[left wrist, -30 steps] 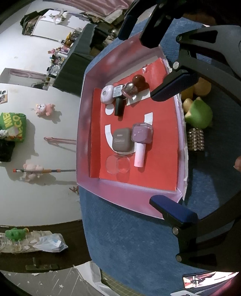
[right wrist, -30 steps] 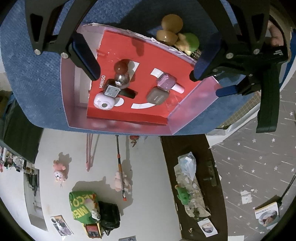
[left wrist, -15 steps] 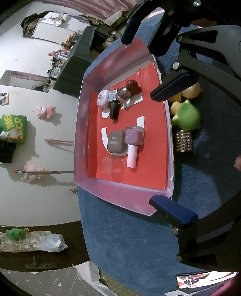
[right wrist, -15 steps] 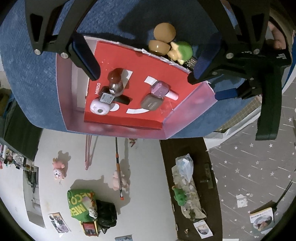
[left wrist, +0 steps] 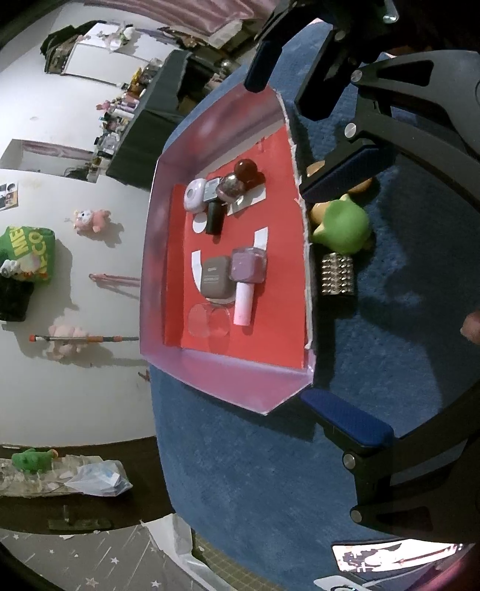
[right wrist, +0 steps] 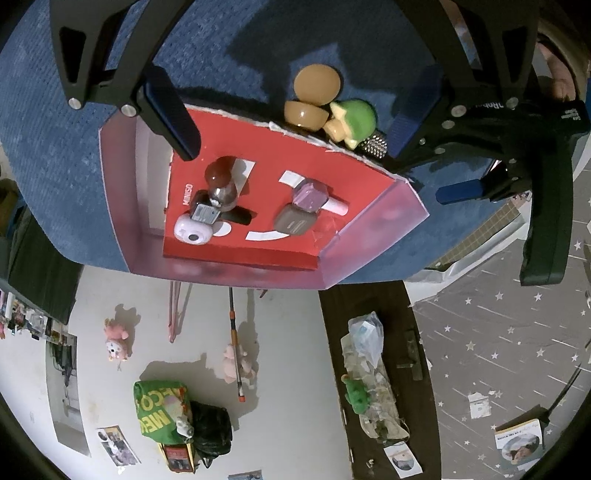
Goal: Organize rigid objects
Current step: 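Withdraw both grippers from the box toward the remaining objects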
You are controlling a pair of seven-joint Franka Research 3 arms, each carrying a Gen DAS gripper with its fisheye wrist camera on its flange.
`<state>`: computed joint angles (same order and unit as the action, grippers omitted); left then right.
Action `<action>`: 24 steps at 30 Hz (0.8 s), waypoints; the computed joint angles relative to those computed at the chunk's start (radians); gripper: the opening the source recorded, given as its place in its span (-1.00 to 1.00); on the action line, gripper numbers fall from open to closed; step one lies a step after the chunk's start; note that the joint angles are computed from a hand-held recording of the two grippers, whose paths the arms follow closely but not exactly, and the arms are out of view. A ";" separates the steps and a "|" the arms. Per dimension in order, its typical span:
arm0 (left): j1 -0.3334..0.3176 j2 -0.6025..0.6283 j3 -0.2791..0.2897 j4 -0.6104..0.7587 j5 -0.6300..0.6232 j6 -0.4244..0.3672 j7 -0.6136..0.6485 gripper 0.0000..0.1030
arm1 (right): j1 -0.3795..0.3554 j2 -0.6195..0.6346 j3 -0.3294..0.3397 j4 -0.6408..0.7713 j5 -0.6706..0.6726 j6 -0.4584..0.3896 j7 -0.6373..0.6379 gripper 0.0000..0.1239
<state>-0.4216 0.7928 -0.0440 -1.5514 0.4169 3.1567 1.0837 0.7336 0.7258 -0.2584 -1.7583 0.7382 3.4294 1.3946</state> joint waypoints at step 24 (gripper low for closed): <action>0.060 -0.044 -0.075 -0.137 -0.038 0.055 0.045 1.00 | 0.003 -0.014 0.061 -0.057 0.085 0.044 -0.059 0.57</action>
